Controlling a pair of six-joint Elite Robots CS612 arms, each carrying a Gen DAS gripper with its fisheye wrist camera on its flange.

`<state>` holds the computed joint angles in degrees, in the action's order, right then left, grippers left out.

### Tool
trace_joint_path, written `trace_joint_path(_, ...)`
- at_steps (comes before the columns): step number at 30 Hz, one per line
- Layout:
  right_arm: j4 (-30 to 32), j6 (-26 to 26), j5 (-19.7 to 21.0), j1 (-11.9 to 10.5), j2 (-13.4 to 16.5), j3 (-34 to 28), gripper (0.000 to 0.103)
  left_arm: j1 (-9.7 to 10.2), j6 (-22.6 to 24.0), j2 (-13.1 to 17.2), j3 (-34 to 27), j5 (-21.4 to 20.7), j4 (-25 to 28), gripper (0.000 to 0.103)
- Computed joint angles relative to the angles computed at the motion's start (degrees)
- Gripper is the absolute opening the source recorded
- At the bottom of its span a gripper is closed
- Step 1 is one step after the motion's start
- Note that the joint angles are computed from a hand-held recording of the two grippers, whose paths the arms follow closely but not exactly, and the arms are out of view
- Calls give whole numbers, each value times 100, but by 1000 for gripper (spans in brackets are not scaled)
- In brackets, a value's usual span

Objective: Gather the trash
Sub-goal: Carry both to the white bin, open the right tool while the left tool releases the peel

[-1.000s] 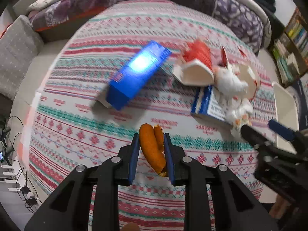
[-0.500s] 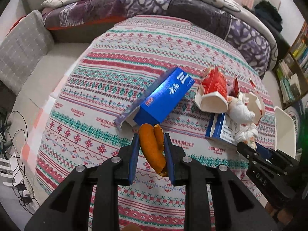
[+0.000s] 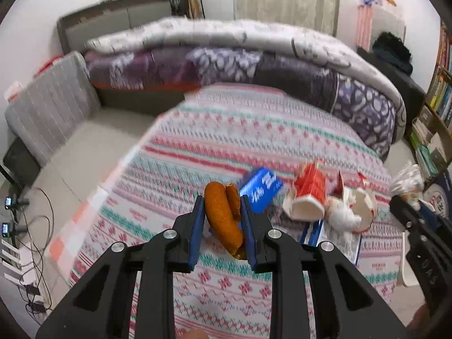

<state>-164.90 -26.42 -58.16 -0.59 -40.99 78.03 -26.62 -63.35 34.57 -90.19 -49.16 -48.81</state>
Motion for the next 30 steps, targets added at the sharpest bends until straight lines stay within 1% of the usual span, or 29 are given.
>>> trace_joint_path(3,-526,207,14,-23,9,49,29,-86,-77,-13,29,475,-48,26)
trace_joint_path(6,-864,384,-21,-37,41,37,29,-145,-84,-38,87,770,-128,26)
trace_joint_path(9,-1031,465,-54,-57,67,9,29,-182,25,-66,178,913,-270,26)
trace_joint_path(16,-1149,621,-141,-105,89,-30,29,-248,259,-138,388,1046,-614,26)
trace_joint_path(20,-1138,703,-193,-151,109,-88,29,-271,359,-190,513,1011,-828,26)
trace_joint_path(30,-1094,940,-350,-297,142,-225,30,-361,857,-342,963,917,-1537,26)
